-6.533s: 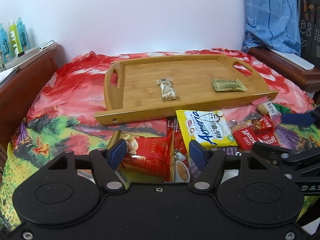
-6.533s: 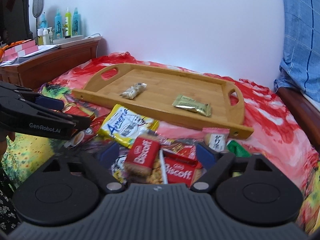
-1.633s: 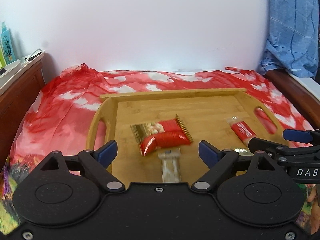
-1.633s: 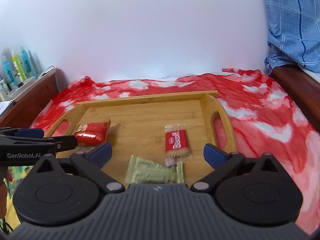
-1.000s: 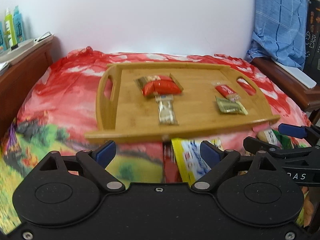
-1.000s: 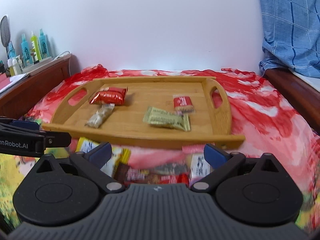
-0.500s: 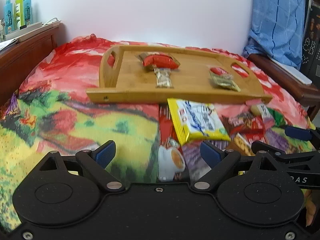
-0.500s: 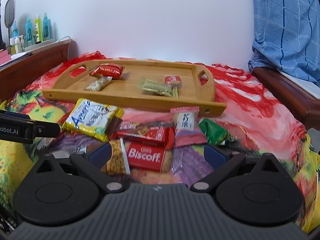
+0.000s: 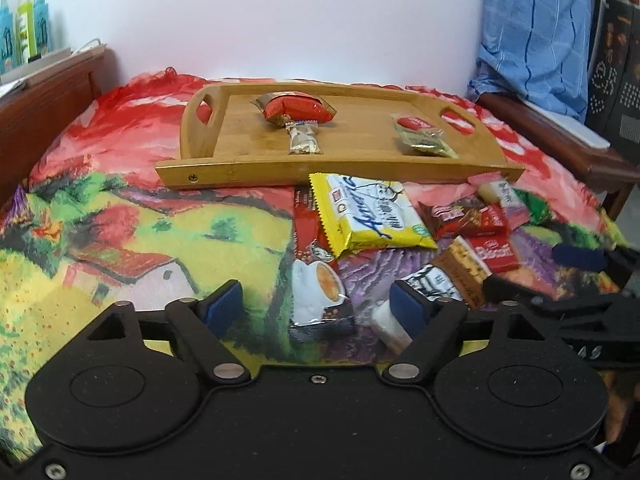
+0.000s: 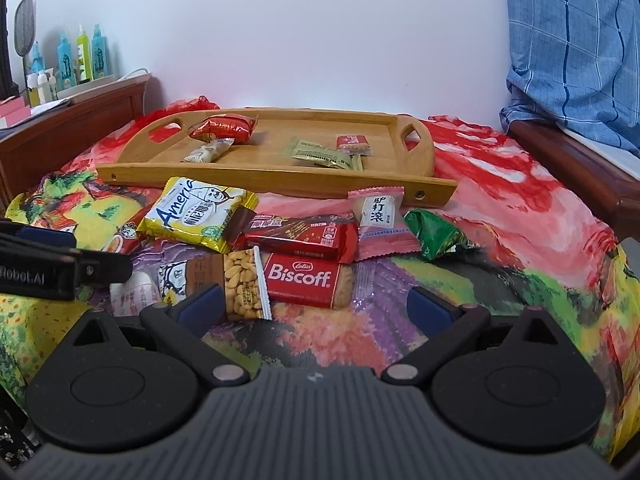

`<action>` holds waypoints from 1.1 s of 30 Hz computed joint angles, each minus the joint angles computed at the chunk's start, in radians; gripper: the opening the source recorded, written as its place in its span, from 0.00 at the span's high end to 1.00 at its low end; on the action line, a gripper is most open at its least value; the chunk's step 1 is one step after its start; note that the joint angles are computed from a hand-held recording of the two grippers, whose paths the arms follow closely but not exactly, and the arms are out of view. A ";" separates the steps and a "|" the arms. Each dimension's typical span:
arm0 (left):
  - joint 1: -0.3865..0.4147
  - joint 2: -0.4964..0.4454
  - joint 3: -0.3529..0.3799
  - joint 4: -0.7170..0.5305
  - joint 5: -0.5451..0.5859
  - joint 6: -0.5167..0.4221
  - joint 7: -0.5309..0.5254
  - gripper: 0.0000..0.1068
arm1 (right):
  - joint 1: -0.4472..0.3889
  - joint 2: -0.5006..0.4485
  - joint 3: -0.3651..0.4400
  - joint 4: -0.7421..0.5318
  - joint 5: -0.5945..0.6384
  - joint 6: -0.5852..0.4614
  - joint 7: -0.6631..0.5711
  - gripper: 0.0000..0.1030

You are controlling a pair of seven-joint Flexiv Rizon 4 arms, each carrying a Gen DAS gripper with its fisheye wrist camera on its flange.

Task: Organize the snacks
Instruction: 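Move both tools back over the snack pile, then grasp the white wrapped snack with the left tool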

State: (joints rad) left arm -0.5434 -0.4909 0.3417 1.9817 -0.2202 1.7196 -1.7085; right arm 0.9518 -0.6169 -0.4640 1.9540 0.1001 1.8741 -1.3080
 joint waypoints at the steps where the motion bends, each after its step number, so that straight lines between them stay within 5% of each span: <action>1: 0.021 0.010 -0.026 0.010 0.005 0.014 0.004 0.30 | -0.002 0.002 0.004 0.004 -0.001 0.004 -0.002 0.00; 10: 0.239 0.078 -0.313 0.072 0.044 -0.010 0.114 0.56 | -0.084 0.031 0.116 0.019 -0.060 -0.003 -0.060 0.04; 21: 0.318 0.047 -0.417 0.041 0.017 -0.026 0.109 0.57 | -0.033 0.013 0.052 0.022 -0.005 0.009 -0.046 0.12; 33: 0.160 0.026 -0.223 -0.001 0.022 -0.026 0.029 0.71 | -0.058 0.014 0.091 0.018 -0.003 0.037 -0.065 0.12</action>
State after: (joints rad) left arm -0.3837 -0.4650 0.1187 1.9811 -0.1980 1.6941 -1.6794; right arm 0.8938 -0.6026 -0.3733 1.9715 0.0975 1.9110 -1.3725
